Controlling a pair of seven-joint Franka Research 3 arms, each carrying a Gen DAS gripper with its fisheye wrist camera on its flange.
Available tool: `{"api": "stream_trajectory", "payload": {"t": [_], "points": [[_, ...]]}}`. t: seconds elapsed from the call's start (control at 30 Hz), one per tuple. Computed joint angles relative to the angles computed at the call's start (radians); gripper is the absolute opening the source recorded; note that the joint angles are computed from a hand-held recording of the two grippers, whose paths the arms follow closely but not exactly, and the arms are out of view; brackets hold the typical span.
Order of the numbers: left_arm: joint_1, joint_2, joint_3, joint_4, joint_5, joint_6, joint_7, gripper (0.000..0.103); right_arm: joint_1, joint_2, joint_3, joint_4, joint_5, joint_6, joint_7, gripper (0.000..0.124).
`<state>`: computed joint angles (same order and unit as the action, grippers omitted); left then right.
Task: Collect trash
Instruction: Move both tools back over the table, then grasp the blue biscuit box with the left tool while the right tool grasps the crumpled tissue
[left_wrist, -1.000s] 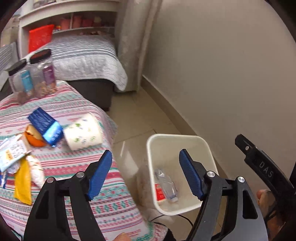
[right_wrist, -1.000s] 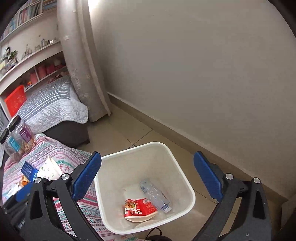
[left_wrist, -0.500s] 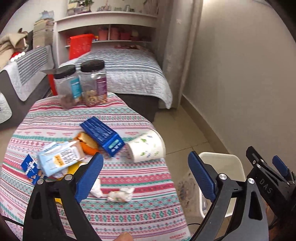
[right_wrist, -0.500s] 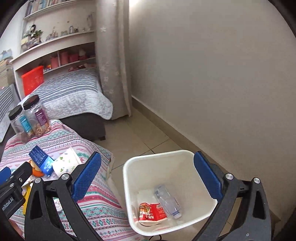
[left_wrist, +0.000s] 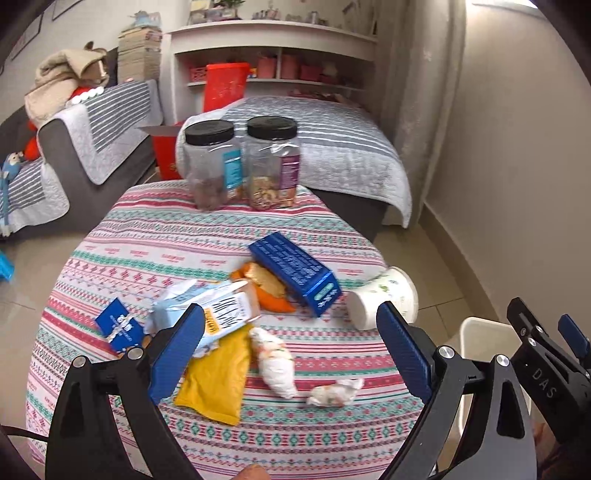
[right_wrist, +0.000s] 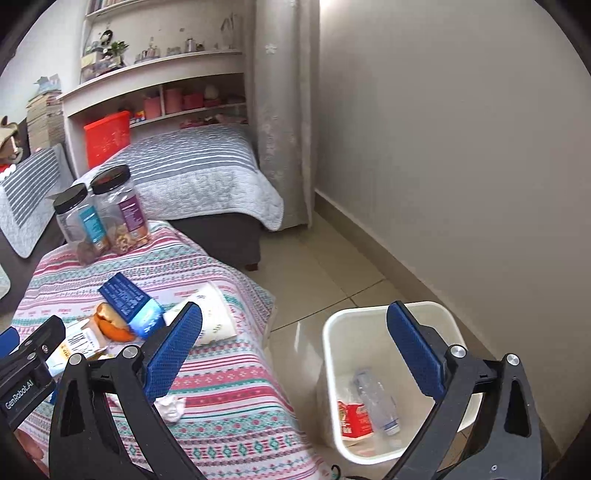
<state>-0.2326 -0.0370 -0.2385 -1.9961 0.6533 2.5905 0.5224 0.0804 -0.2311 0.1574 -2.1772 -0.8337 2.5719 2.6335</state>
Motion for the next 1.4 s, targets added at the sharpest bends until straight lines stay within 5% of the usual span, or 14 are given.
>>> {"api": "stream_trajectory", "payload": {"t": [0.4, 0.77, 1.1, 1.13, 1.2, 1.4], "points": [[0.071, -0.032, 0.045, -0.049, -0.100, -0.152, -0.025, 0.091, 0.093, 0.119, -0.018, 0.090, 0.109, 0.005, -0.097, 0.096], [0.156, 0.084, 0.100, 0.011, -0.146, -0.332, -0.225, 0.091, 0.161, 0.184, -0.055, 0.135, 0.173, -0.018, -0.185, 0.096], [0.169, 0.179, 0.119, 0.063, -0.222, -0.334, -0.156, 0.091, 0.182, 0.216, -0.076, 0.151, 0.298, -0.034, -0.324, 0.096], [0.177, 0.174, 0.120, 0.051, -0.247, -0.314, -0.134, 0.089, 0.185, 0.219, -0.076, 0.152, 0.314, -0.034, -0.345, 0.096], [0.198, 0.155, 0.120, 0.010, -0.329, -0.264, -0.062, 0.068, 0.192, 0.223, -0.076, 0.152, 0.329, -0.035, -0.377, 0.096], [0.214, 0.069, 0.117, -0.090, -0.458, -0.197, 0.089, 0.063, 0.205, 0.240, -0.080, 0.161, 0.417, -0.049, -0.468, 0.096]]}}
